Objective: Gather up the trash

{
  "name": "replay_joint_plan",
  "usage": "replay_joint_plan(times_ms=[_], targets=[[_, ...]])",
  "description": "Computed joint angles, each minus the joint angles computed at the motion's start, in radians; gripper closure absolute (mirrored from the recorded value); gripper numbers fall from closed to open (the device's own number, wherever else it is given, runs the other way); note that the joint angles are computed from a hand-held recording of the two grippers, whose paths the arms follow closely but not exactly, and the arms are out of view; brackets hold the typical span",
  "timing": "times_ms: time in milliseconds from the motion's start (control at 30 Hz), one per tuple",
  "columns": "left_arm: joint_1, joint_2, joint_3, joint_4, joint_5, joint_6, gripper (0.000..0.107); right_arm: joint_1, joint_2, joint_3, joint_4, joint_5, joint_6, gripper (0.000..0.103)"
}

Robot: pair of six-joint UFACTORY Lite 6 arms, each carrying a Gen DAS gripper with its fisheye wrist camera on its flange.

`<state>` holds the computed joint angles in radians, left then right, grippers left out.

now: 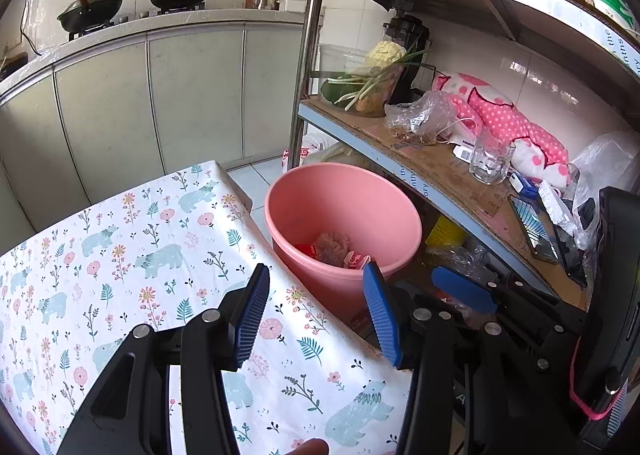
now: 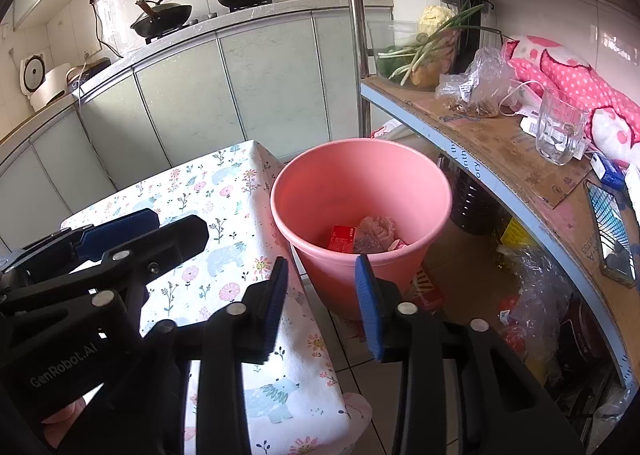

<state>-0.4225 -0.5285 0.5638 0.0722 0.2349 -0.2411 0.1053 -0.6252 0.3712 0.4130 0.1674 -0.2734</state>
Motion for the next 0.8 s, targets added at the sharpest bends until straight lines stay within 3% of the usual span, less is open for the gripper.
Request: replay_joint_plan(times_ms=[567, 800], targets=[[0.001, -0.018, -0.010, -0.020, 0.001, 0.026, 0.059, 0.025, -0.008, -0.002, -0.163, -0.004, 0.168, 0.061], [0.004, -0.027, -0.015, -0.010, 0.005, 0.015, 0.059, 0.060, -0.012, -0.008, -0.325, -0.013, 0.339, 0.061]])
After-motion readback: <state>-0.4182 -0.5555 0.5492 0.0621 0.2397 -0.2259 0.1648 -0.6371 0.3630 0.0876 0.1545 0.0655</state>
